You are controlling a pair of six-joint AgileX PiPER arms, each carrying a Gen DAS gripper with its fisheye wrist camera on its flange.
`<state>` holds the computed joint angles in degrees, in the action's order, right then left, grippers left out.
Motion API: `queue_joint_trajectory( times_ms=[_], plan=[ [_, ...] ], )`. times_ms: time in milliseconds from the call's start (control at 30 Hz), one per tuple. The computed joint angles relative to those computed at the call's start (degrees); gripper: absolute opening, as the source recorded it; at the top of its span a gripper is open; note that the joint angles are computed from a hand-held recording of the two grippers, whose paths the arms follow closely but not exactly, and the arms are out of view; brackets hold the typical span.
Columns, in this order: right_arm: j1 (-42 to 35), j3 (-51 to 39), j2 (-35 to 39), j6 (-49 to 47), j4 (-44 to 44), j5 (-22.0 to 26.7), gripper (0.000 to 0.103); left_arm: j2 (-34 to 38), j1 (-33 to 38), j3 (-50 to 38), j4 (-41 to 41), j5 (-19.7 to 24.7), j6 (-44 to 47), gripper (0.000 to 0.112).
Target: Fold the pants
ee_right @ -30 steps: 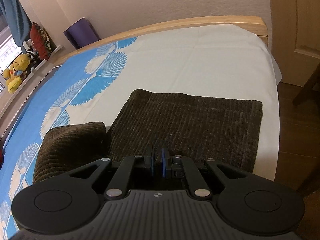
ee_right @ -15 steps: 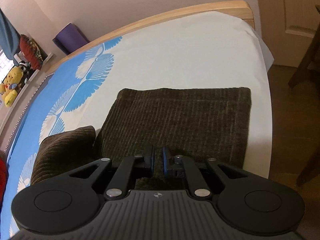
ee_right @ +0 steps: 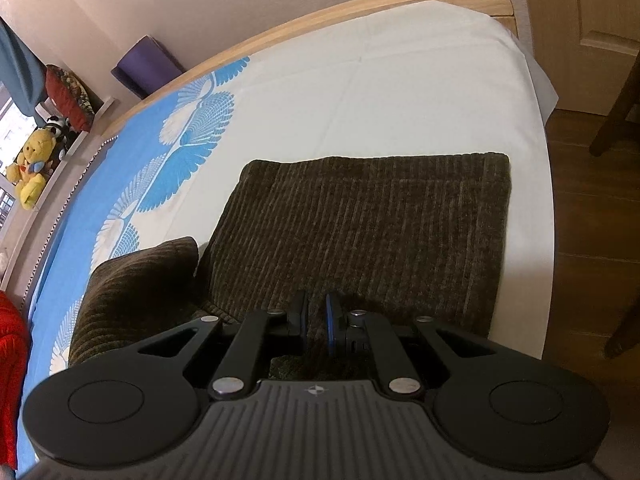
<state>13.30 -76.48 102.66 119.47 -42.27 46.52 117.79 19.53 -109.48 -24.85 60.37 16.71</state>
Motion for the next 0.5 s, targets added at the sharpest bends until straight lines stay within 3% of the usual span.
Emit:
queue_joint_trajectory(
  times_ms=[500],
  plan=[
    [0.74,-2.80,1.64,-2.87,-0.55,1.67,0.010,2.36,0.15,-3.43,-0.78,1.52,-0.39,0.092]
  ],
)
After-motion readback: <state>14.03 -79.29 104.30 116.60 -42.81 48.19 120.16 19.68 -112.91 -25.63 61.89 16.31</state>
